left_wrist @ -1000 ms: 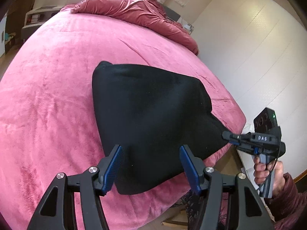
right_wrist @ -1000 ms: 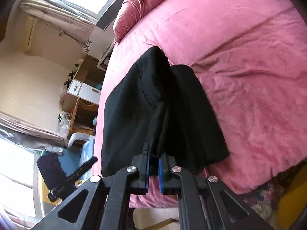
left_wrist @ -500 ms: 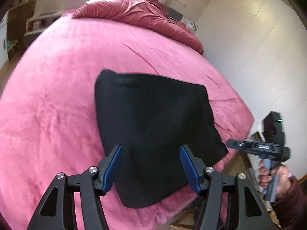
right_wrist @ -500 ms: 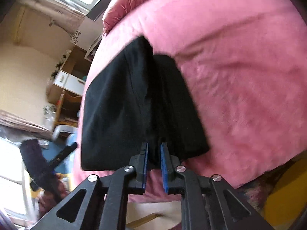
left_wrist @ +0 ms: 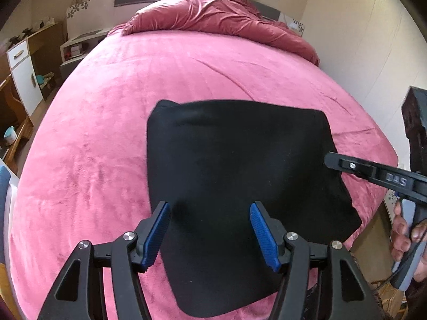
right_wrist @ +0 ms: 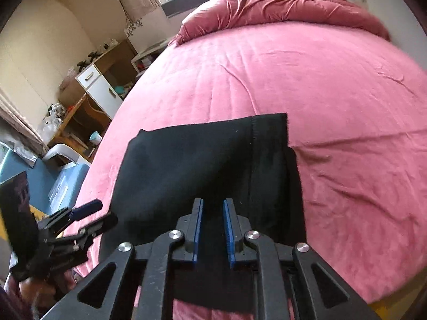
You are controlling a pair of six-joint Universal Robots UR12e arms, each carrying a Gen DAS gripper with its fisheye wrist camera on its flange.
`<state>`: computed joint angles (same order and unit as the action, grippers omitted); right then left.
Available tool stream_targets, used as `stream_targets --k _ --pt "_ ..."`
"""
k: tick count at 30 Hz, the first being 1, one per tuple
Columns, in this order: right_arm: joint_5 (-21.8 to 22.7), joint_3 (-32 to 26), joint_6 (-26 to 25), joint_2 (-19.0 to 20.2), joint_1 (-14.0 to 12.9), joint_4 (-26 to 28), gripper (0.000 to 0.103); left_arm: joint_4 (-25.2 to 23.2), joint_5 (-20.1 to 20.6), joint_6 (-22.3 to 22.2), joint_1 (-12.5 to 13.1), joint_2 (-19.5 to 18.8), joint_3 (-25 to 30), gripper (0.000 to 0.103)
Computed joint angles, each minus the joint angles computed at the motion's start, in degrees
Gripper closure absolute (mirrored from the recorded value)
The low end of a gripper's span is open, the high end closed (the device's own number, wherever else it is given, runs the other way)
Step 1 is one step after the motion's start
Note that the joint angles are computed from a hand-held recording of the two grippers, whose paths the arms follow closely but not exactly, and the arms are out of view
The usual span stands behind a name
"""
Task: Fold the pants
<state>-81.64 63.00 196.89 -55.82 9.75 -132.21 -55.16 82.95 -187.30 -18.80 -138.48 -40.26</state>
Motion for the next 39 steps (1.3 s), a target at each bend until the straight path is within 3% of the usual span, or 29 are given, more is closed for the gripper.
stream_targets --k 14,18,20,24,27,30,33,36,37,38,39 --pt "-0.97 -0.11 0.49 1.66 -0.88 2.59 0.088 -1.6 1.95 0.87 -0.63 -1.86 1.65 0.035" --pt "-2.08 -0.63 0.21 2.35 -0.88 3.11 0.093 -1.47 2.78 1.28 -0.97 -2.06 1.61 0.032" --pt "-3.54 -1.1 0.41 2.81 -0.79 3.69 0.103 -1.62 3.19 1.22 -1.11 -2.26 1.72 0.032" --pt "-0.62 -0.86 3.6 3.48 -1.86 2.78 0.103 -1.69 3.97 1.02 -1.33 -2.87 2.04 0.032" --pt "-1.08 -1.18 3.42 3.93 -1.79 2.38 0.103 -1.27 4.13 0.57 -1.38 -3.08 1.93 0.031" --pt "-1.67 -0.59 3.67 3.68 -1.59 1.41 0.103 0.28 3.17 -0.41 -1.21 -2.5 0.74 0.03" --pt "-1.18 0.88 2.86 2.53 -1.53 -0.72 0.103 3.57 -1.27 -2.4 -0.04 -0.65 -2.5 0.025" --pt "0.51 3.05 3.1 0.81 -2.01 -2.98 0.089 8.51 -5.07 -5.99 1.68 1.55 -6.73 0.015" --pt "0.14 3.72 3.36 0.24 -2.11 -3.9 0.065 8.44 -5.53 -6.47 2.22 1.96 -7.35 0.015" --pt "-0.1 4.44 4.19 -0.32 -2.26 -4.99 0.035 8.63 -6.22 -6.88 2.71 2.27 -7.94 0.015" --pt "0.21 5.31 4.91 -0.83 -2.46 -6.48 0.027 9.03 -7.65 -7.39 3.32 2.52 -8.62 0.015"
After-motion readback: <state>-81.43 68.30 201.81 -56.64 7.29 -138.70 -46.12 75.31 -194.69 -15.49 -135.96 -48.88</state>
